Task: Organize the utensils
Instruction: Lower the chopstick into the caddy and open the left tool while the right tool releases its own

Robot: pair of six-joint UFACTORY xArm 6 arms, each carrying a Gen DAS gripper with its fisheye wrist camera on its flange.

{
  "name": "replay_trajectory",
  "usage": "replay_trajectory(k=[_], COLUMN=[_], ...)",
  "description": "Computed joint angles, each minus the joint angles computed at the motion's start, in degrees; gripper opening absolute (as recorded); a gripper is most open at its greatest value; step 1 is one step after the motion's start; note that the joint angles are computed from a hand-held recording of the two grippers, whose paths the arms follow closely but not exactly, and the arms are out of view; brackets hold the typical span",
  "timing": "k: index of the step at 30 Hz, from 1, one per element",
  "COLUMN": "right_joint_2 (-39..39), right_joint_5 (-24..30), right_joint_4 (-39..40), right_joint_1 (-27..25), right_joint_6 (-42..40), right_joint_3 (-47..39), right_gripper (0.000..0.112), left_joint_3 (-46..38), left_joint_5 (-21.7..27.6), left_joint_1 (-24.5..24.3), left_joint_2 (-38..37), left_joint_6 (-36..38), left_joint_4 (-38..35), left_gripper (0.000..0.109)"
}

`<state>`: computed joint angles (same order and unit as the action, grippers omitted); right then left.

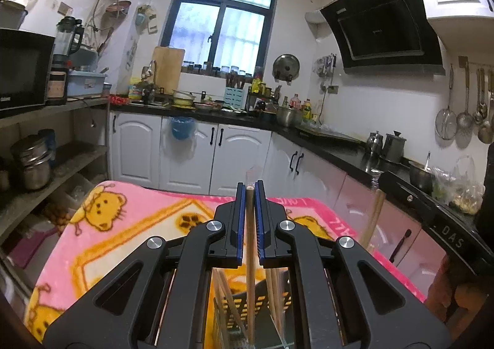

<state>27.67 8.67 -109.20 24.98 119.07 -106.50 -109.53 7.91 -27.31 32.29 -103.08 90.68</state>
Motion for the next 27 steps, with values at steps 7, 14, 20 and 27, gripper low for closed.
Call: replay_trajectory(k=[7, 14, 20, 27], right_joint_2=[-0.6, -4.1, -8.0, -13.2], right_joint_5=[0.3, 1.4, 1.3, 1.3], right_joint_4=[0.7, 0.8, 3.2, 0.1], right_joint_1=[0.0, 0.4, 0.2, 0.2], right_joint_6=[0.8, 0.3, -1.0, 3.2], right_joint_3=[3.2, 9.8, 16.3, 22.7], right_gripper=[0.014, 0.021, 0.026, 0.035], left_joint_3=[2.4, 5.0, 9.1, 13.2], left_joint_5=[-0.6, -0.9, -2.4, -2.6], left_joint_1=[-0.1, -0.3, -0.4, -1.4], left_joint_2=[-0.7, -2.1, -4.6, -8.2], left_joint_6=[0.9, 1.1, -3.2, -5.3], left_joint_4=[-0.5, -1.1, 2.2, 4.3], left_gripper=[0.003, 0.005, 0.026, 0.052])
